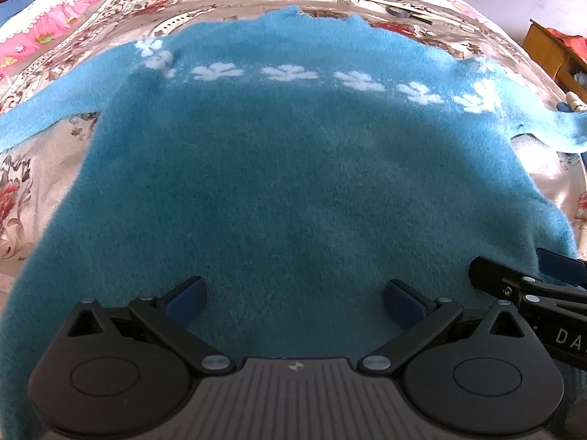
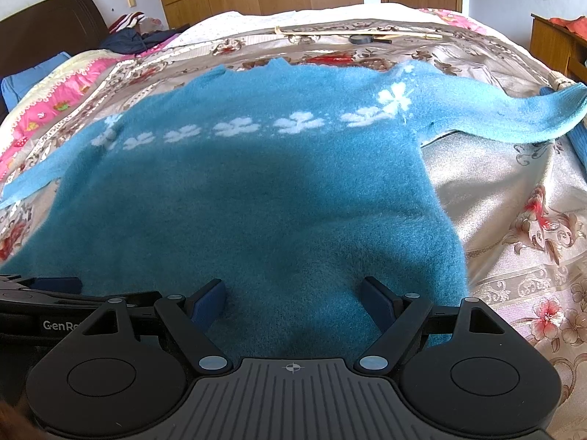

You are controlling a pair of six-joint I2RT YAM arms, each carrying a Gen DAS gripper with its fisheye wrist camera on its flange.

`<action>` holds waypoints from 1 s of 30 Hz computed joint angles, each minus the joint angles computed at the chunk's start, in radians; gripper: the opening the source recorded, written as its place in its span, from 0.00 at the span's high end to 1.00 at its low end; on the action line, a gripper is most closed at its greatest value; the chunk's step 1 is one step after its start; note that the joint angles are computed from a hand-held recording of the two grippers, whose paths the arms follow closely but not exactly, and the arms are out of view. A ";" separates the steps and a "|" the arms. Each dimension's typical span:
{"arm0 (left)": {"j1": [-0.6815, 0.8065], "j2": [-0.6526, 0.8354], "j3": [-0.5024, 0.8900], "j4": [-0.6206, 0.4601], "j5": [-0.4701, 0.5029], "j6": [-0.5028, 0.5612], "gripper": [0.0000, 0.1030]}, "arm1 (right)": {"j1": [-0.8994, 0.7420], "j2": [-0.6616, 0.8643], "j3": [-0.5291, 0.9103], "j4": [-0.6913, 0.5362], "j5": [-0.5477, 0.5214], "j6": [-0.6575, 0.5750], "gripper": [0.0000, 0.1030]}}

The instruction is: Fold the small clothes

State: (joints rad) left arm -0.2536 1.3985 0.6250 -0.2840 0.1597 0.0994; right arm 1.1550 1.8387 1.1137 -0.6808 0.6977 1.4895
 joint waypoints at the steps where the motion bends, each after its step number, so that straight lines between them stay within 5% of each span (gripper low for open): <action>1: -0.002 -0.001 0.000 -0.003 -0.001 -0.001 0.00 | 0.000 0.000 0.000 0.000 0.000 0.000 0.20; 30: 0.007 -0.121 -0.050 0.045 0.012 0.011 0.00 | 0.024 -0.024 -0.017 -0.012 0.042 0.039 0.27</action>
State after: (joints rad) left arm -0.2464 1.2777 0.5754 -0.2393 0.1717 0.1107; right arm 1.1794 1.8152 1.0966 -0.6926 0.7395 1.5281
